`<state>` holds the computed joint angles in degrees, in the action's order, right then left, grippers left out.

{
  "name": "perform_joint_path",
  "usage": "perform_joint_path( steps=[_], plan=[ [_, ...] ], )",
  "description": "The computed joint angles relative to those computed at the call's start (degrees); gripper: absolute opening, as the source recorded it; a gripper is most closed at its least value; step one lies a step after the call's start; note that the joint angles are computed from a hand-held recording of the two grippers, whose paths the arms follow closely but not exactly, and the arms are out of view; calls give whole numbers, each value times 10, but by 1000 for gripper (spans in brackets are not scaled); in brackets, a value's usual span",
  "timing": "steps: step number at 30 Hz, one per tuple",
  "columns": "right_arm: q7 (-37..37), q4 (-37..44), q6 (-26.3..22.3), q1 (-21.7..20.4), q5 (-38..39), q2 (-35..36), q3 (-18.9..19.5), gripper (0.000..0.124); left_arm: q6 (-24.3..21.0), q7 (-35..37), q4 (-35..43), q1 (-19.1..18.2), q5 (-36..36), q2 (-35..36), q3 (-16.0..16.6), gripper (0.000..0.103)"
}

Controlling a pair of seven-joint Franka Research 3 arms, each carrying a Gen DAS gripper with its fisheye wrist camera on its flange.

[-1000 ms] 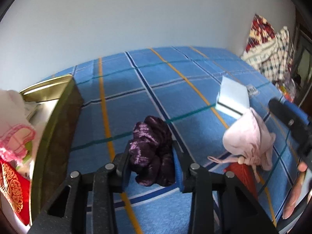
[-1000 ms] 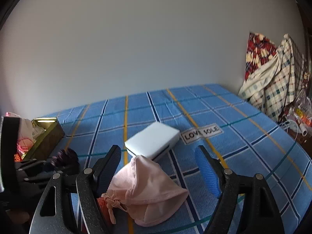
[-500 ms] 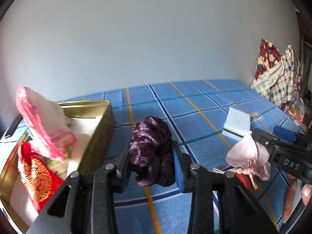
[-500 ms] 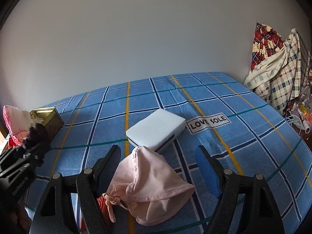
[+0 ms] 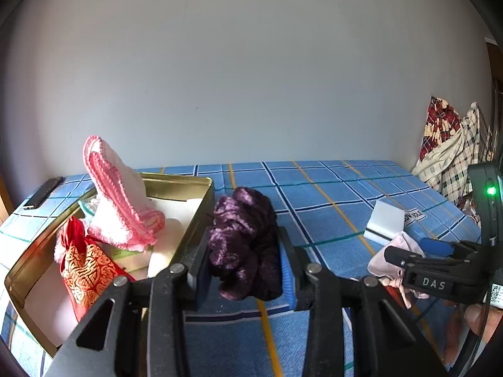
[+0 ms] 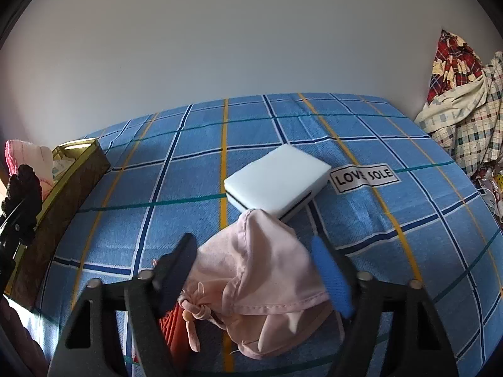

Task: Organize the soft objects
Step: 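Grasp the light pink drawstring bag with the right gripper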

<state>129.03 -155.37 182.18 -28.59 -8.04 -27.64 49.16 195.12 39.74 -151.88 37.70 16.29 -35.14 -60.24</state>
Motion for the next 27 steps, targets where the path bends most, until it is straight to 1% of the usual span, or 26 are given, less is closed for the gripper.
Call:
perform_joint_path(
  steps=[2,4,6,7,8,9,10,11,12,15,21,24,27],
  plan=[
    [-7,5,-6,15,0,18,-18,62,1,-2,-4,0,-3,-7,0,35],
    [-16,6,-10,44,0,39,-50,53,3,-4,-6,-1,-4,-12,-1,35],
    [-24,8,-10,75,1,58,-83,47,5,-5,-8,0,-5,-17,-2,35],
    [-21,5,-6,78,0,57,-87,40,7,-5,-12,-2,-4,-18,1,35],
    [-23,4,-6,84,-1,59,-94,36,8,-5,-13,-2,-5,-19,1,35],
    [-22,5,-7,82,-3,59,-91,33,8,-5,-14,-3,-6,-20,2,35],
    [-20,6,-8,78,-5,58,-87,24,8,-6,-14,-3,-8,-22,1,35],
    [-20,7,-9,77,-8,59,-86,19,7,-8,-15,-3,-9,-24,2,35],
    [-20,8,-10,76,-12,58,-83,16,7,-8,-15,-3,-9,-24,2,35],
    [-11,8,-7,56,-23,47,-60,10,8,-11,-20,-5,-12,-27,5,35],
    [6,-6,17,-1,-17,-9,11,9,10,-20,-27,-4,-16,-44,4,35],
    [0,-18,44,-8,7,-29,25,9,14,-27,-33,-2,-20,-59,2,35],
    [-3,-25,56,-23,33,-58,53,9,17,-32,-38,-3,-20,-69,4,35]
  ],
)
